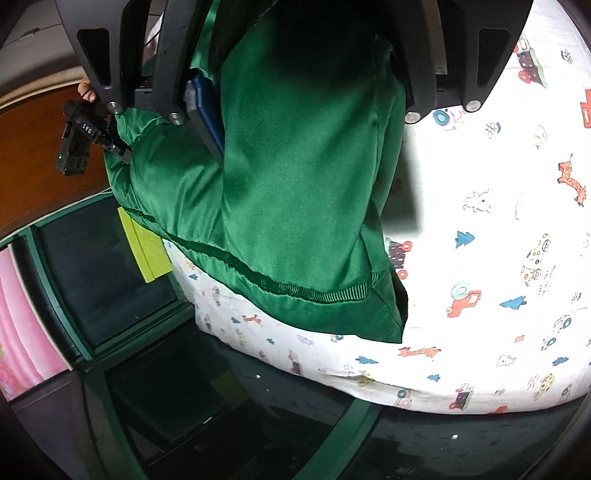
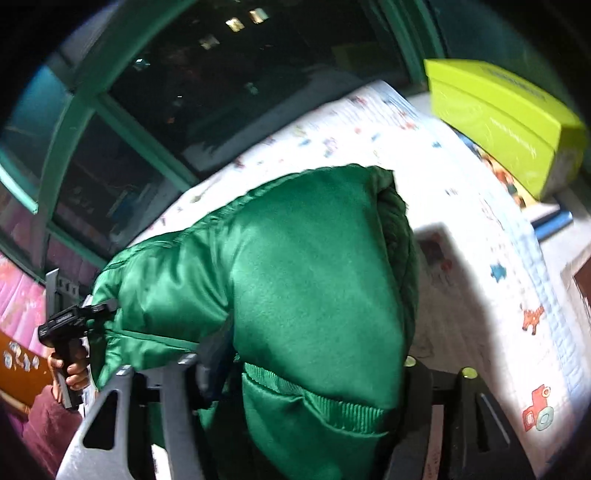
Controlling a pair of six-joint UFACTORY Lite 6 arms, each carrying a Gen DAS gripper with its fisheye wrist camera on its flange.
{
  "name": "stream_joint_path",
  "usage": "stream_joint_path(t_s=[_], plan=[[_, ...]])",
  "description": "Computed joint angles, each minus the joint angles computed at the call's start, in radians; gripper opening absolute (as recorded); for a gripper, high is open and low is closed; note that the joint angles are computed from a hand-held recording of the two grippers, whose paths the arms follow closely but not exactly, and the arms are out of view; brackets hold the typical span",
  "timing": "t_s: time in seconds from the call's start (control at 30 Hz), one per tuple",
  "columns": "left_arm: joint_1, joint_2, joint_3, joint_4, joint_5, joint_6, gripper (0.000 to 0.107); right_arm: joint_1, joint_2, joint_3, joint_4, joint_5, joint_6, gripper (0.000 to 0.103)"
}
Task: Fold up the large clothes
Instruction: 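Lay the folded jacket down and open both grippers, then press the folded jacket flat with both grippers and withdraw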
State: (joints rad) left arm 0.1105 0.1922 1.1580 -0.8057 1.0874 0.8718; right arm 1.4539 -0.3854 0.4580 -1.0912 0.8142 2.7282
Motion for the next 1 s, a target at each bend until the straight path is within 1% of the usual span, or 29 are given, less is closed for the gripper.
stream_joint_path(t_s=[0.07, 0.1, 0.13, 0.2, 0.27, 0.33, 0.37, 0.43, 0.47, 0.53, 0.57, 0.67, 0.73, 0.87, 0.93, 1.0], plan=[[-0.004, 0.011, 0.003, 0.015, -0.027, 0.01, 0.081, -0.022, -0.003, -0.036, 0.004, -0.04, 0.013, 0.078], [-0.011, 0.012, 0.004, 0.025, -0.04, 0.003, 0.084, -0.037, 0.02, -0.034, 0.022, -0.064, -0.002, 0.085], [-0.01, 0.014, 0.008, 0.029, -0.037, -0.003, 0.084, -0.054, 0.016, -0.03, 0.047, -0.068, -0.04, 0.087], [-0.004, 0.007, 0.005, 0.037, -0.033, -0.006, 0.084, -0.026, -0.003, -0.039, 0.087, -0.045, -0.041, 0.087], [0.044, -0.056, -0.044, 0.076, -0.024, 0.027, 0.084, 0.014, -0.007, 0.006, 0.184, 0.028, -0.113, 0.087], [0.064, -0.118, -0.052, 0.107, -0.022, 0.035, 0.084, 0.056, 0.021, 0.09, 0.295, 0.142, -0.216, 0.087], [0.092, -0.165, -0.068, 0.12, -0.008, 0.055, 0.084, 0.082, 0.055, 0.154, 0.358, 0.223, -0.271, 0.087], [0.129, -0.254, -0.088, 0.118, 0.023, 0.1, 0.084, 0.138, 0.097, 0.24, 0.405, 0.351, -0.318, 0.087], [0.149, -0.299, -0.099, 0.111, 0.053, 0.121, 0.084, 0.175, 0.134, 0.311, 0.422, 0.433, -0.334, 0.087], [0.188, -0.376, -0.107, 0.098, 0.119, 0.151, 0.084, 0.217, 0.166, 0.387, 0.41, 0.504, -0.334, 0.087], [0.205, -0.414, -0.116, 0.094, 0.149, 0.163, 0.084, 0.216, 0.169, 0.403, 0.396, 0.5, -0.34, 0.087], [0.211, -0.523, -0.16, 0.097, 0.225, 0.171, 0.084, 0.186, 0.214, 0.456, 0.356, 0.433, -0.367, 0.087], [0.186, -0.607, -0.219, 0.113, 0.241, 0.159, 0.084, 0.164, 0.269, 0.49, 0.331, 0.38, -0.382, 0.087], [0.103, -0.736, -0.368, 0.165, 0.192, 0.131, 0.083, 0.103, 0.363, 0.528, 0.341, 0.256, -0.42, 0.087], [0.064, -0.779, -0.441, 0.195, 0.154, 0.117, 0.082, 0.092, 0.437, 0.567, 0.385, 0.227, -0.453, 0.087], [0.015, -0.809, -0.505, 0.226, 0.094, 0.098, 0.082, 0.084, 0.498, 0.598, 0.434, 0.217, -0.495, 0.088]])
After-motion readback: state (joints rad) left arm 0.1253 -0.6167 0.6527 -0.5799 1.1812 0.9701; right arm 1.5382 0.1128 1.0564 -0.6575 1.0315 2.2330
